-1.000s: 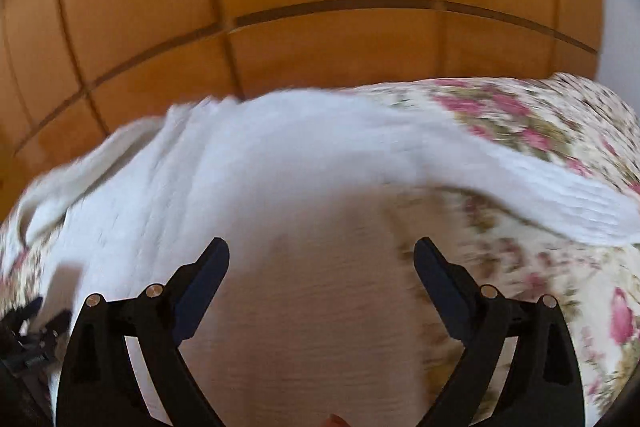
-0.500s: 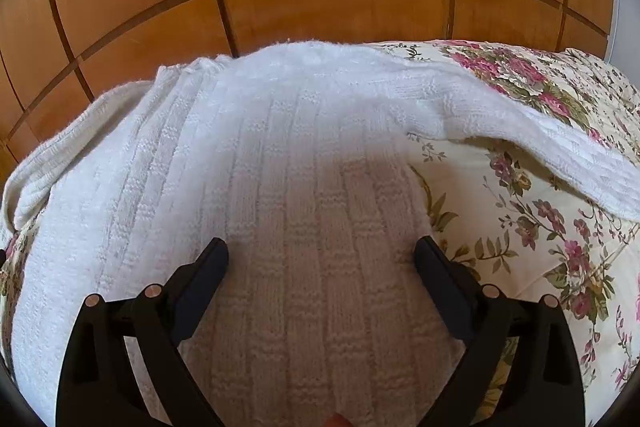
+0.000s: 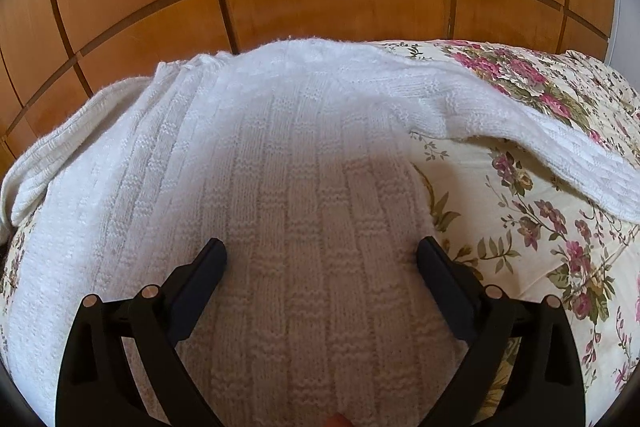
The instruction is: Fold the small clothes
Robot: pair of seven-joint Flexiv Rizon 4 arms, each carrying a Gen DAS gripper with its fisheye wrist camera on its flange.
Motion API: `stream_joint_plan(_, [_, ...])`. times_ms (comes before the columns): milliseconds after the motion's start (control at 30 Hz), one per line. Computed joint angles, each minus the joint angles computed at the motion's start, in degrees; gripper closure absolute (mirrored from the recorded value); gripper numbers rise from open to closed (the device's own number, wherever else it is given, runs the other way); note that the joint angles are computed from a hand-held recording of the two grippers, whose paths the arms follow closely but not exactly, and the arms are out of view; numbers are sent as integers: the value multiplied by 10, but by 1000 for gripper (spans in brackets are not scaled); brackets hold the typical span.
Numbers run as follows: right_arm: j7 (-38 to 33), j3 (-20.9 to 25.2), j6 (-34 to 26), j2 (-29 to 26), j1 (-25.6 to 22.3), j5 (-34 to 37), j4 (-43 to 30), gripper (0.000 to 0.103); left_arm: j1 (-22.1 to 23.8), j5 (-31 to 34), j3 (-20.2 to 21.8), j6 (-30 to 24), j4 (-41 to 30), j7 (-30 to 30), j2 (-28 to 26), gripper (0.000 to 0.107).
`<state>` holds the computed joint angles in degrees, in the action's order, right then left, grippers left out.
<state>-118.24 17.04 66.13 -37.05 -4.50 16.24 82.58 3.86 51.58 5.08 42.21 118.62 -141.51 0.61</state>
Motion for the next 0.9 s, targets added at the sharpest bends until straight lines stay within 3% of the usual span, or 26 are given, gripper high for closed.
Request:
stream_joint_plan(167, [-1, 0, -1, 0, 0, 0, -1, 7, 21, -111, 25, 64, 30, 90, 52, 95])
stream_joint_plan(333, [-2, -1, -3, 0, 0, 1, -2, 7, 30, -340, 68, 156, 95, 206, 123, 95])
stream_joint_plan(433, [-3, 0, -4, 0, -2, 3, -4, 7, 17, -446, 76, 189, 114, 241, 155, 95])
stream_joint_plan(500, [-5, 3, -7, -1, -4, 7, -6, 7, 17, -480, 61, 199, 111, 237, 169, 95])
stream_joint_plan(667, [-11, 5, -12, -2, -7, 15, -11, 7, -14, -588, 23, 222, 89, 295, 159, 95])
stream_joint_plan(900, [-23, 13, -26, -3, -16, 36, -21, 7, -130, -792, -29, 274, 66, 409, 85, 95])
